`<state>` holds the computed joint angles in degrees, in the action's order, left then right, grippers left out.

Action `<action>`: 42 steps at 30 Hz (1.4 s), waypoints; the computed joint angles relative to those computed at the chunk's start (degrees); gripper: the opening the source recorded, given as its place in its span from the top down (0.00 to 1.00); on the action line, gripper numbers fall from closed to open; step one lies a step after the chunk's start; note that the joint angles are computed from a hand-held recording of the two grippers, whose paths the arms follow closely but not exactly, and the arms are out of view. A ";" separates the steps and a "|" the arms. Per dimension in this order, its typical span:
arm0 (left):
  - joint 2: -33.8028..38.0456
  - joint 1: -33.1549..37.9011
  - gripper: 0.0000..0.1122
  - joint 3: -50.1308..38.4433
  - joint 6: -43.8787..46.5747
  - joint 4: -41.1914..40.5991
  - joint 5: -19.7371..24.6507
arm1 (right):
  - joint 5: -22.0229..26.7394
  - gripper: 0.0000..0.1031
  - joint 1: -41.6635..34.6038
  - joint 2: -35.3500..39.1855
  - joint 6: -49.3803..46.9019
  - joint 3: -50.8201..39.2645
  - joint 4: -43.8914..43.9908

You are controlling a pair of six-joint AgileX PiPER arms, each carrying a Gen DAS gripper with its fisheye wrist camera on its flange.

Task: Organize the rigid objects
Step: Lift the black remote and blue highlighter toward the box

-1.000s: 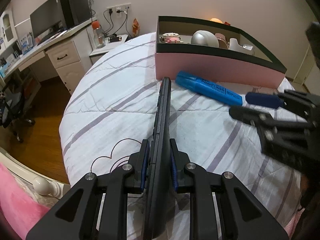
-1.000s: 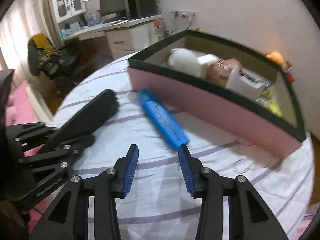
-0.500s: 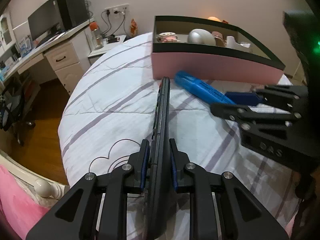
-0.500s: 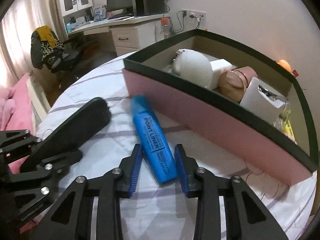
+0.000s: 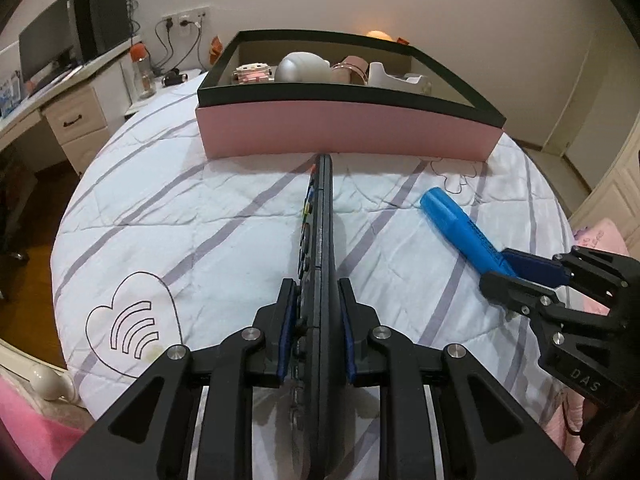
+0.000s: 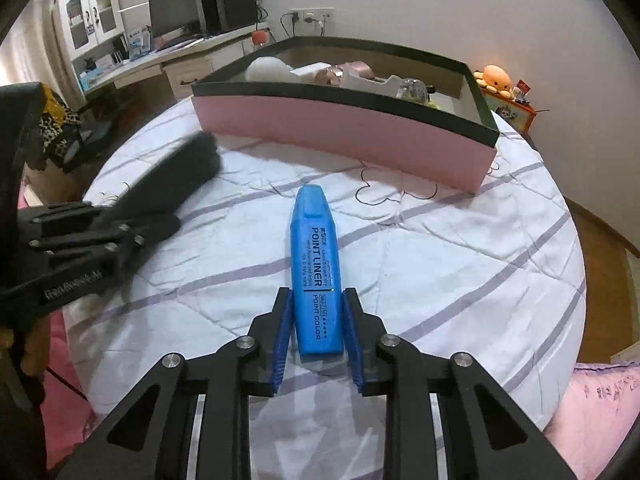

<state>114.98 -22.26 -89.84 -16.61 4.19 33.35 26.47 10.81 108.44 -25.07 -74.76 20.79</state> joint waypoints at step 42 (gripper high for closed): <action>-2.54 -1.89 0.86 -2.31 -4.66 6.92 0.10 | 3.17 0.74 -6.28 3.80 -23.45 -6.35 32.26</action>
<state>112.44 -24.15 -92.14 -21.27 11.11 33.45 29.64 4.54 112.24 -48.53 -81.12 53.05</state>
